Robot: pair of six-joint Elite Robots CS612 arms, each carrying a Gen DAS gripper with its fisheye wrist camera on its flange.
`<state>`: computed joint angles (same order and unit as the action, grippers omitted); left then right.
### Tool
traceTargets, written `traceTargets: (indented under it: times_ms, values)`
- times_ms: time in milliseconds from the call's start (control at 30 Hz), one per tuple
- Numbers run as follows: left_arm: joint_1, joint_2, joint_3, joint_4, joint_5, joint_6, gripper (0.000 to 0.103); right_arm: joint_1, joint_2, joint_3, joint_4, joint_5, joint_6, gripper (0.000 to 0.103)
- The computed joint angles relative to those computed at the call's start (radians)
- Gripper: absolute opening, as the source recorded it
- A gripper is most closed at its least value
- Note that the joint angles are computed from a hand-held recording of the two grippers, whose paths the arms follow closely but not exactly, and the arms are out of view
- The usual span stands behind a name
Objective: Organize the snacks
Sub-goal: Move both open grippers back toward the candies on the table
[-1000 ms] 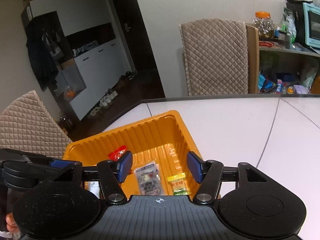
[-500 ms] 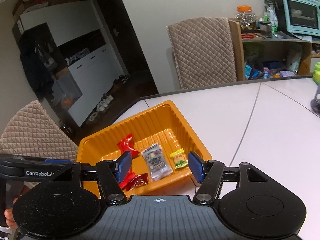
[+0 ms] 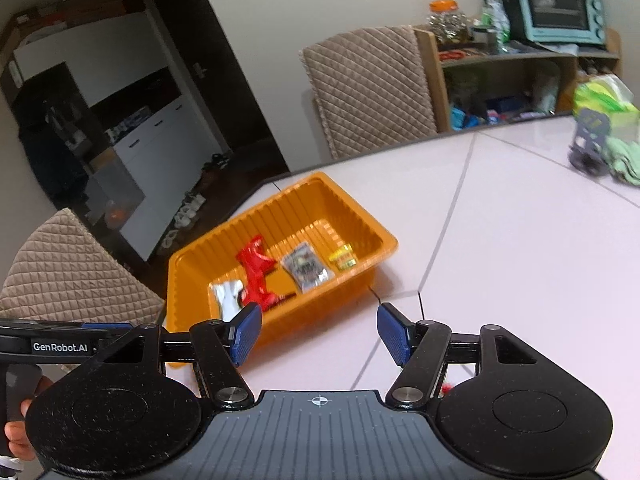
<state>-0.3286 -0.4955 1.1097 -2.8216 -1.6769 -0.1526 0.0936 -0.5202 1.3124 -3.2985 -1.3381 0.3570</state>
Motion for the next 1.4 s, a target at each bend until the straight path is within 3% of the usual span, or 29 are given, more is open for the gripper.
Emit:
traceTargets:
  times_ms: [700,1033,1400]
  values:
    - [-0.006,-0.097,0.203,-0.046,-0.128,0.207,0.065,0.057,-0.115,0.249,-0.073,-0.176,0.137,0.064]
    - [-0.024,-0.100,0.211,-0.025,-0.173,0.291,0.065,0.061,-0.149,0.315,-0.054,-0.245,0.187,0.064]
    - [-0.048,-0.077,0.174,-0.010,-0.171,0.301,0.065,0.038,-0.157,0.333,-0.031,-0.260,0.199,0.064]
